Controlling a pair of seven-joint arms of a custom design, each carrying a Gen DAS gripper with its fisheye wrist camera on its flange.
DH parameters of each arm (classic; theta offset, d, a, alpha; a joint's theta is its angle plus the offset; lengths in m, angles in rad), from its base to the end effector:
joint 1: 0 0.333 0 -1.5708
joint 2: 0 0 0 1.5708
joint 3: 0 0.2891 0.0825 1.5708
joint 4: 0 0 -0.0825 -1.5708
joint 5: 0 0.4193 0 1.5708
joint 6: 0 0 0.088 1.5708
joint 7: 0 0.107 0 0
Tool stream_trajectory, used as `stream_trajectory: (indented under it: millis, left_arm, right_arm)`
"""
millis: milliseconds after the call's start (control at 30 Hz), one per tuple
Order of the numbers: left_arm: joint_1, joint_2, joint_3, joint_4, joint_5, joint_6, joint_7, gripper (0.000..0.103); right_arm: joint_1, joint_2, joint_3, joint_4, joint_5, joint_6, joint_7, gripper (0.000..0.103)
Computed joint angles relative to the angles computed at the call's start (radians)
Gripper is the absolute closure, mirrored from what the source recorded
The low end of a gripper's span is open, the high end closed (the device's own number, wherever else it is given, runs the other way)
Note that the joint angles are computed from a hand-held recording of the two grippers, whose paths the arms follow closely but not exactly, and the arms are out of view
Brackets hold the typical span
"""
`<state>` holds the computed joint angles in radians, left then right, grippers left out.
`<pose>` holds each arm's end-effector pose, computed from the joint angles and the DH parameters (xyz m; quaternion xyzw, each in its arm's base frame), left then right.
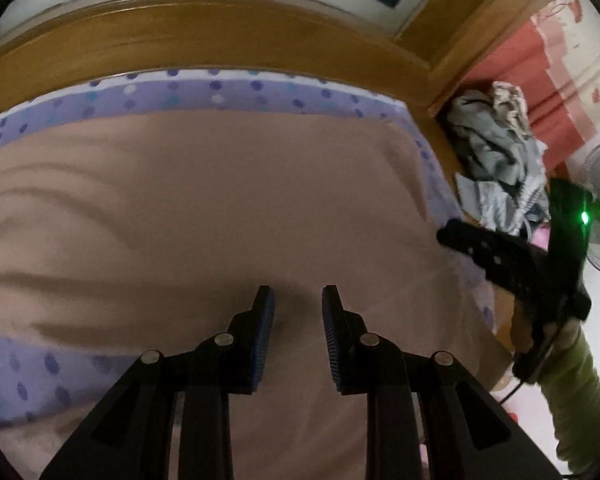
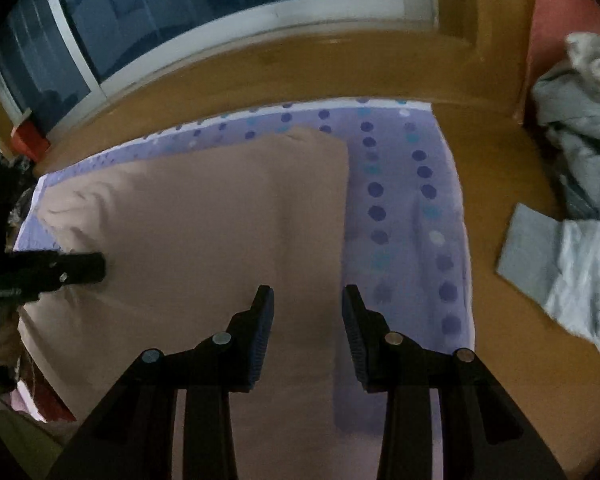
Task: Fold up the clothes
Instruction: 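Smooth the spread beige garment with both grippers across the bed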
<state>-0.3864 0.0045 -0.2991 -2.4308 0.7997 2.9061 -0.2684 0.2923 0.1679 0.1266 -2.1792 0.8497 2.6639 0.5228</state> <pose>0.3840 -0.3703 0.2891 -0.8046 0.5247 -0.2720 0.0576 0.5540 0.2227 0.2884 -0.8781 0.3798 -0.0103 0.2907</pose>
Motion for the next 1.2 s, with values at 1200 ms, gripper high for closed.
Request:
stream_trajectory:
  millis: [1200]
  left_arm:
    - [0.102,-0.088,0.001,-0.158,0.115,0.138,-0.105,0.080]
  right_arm:
    - [0.058,0.052,-0.032,0.098,0.246,-0.103,-0.008,0.062]
